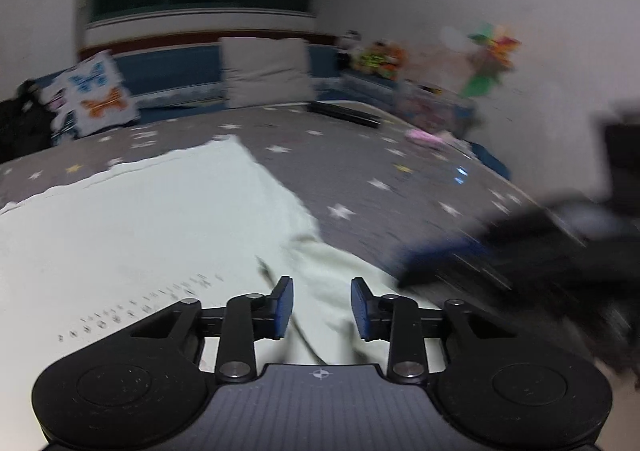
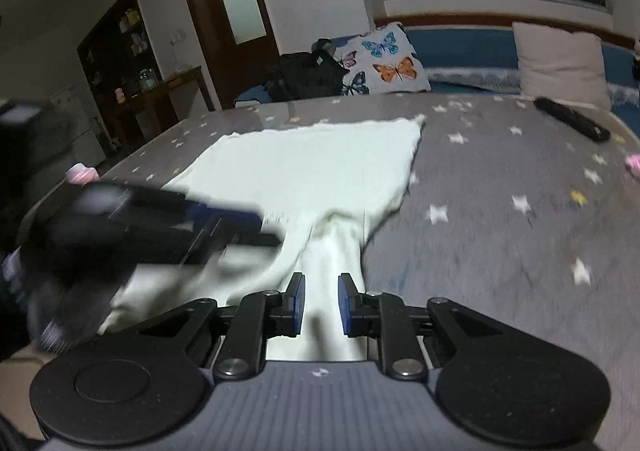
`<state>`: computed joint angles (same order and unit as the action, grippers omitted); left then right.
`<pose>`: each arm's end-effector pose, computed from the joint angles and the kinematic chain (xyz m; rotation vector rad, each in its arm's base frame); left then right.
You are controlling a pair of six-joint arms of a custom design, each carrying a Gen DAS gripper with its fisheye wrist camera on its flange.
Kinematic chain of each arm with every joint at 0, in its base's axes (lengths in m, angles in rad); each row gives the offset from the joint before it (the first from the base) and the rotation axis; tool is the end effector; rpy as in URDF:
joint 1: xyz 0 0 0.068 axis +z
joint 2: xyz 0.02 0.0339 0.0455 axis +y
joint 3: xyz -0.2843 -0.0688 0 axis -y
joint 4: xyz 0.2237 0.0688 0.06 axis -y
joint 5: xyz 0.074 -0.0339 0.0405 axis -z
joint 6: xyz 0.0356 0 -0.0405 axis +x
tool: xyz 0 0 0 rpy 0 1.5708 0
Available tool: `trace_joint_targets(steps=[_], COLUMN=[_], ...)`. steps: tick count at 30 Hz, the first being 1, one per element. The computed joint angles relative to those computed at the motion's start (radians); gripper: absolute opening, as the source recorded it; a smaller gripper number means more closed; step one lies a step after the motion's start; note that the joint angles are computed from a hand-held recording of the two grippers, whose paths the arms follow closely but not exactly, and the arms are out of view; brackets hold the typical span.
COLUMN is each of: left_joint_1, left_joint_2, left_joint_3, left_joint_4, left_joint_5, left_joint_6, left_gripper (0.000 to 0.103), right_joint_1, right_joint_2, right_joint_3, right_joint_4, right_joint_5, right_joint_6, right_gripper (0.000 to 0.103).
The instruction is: Fold clothes
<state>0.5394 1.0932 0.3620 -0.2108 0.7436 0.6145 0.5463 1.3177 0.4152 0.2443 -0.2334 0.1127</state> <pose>0.1452 0.0589 0.1802 0.3631 2.1986 -0.3304 0.1841 0.1216 0.1839 -0.6176 2.1950 0.6141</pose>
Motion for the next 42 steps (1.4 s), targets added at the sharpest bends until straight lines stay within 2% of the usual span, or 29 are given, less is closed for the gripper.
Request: trace_joint_targets(steps=[3,12,16,23,25,27,28,31,37,39,42], left_joint_1=[-0.004,-0.035,0.034,0.141,0.204,0.293,0.346,0.53,0.908,1.005,1.126], left_joint_2=[-0.017,0.04,0.041,-0.006,-0.019,-0.024,-0.026,0.005,0.18,0.239,0.33], left_joint_3=[-0.021,-0.054,-0.035,-0.015,-0.001,0.018,0.026,0.062,0.183,0.224,0.289], left_joint_4=[-0.06,-0.003,-0.062,-0.167,-0.218,-0.286,-0.318,-0.422,-0.598,-0.613,-0.578], left_joint_5=[0.011,-0.032,0.005,0.028,0.052,0.083,0.097,0.145,0.2,0.204,0.207], left_joint_6=[0.076,0.077,0.133,0.205,0.245,0.315,0.354,0.507,0.799,0.837,0.815], left_gripper=[0.03,0.03,0.03,0.03,0.031,0.04,0.05,0.056,0.064,0.064,0.064], right_joint_1=[0.003,0.067,0.056,0.085,0.109,0.142,0.161,0.22,0.312,0.35,0.408], right_joint_2=[0.107,0.396,0.354,0.141,0.093,0.056,0.045,0.0,-0.019,0.011,0.076], right_joint_3=[0.077,0.284,0.273,0.148,0.104,0.061,0.046,0.025,0.084,0.114,0.17], right_joint_4=[0.018,0.014,-0.004,-0.102,-0.113,-0.123,-0.124,-0.14,-0.169,-0.165,-0.157], right_joint_5=[-0.014,0.085,0.079,0.08,0.103,0.137,0.161,0.227,0.262,0.264,0.262], right_joint_6=[0.0,-0.057,-0.055,-0.101,-0.106,-0.104,-0.106,-0.11,-0.099,-0.089,-0.086], right_gripper=[0.017,0.017,0.017,0.017,0.018,0.02,0.023,0.027,0.037,0.04,0.04])
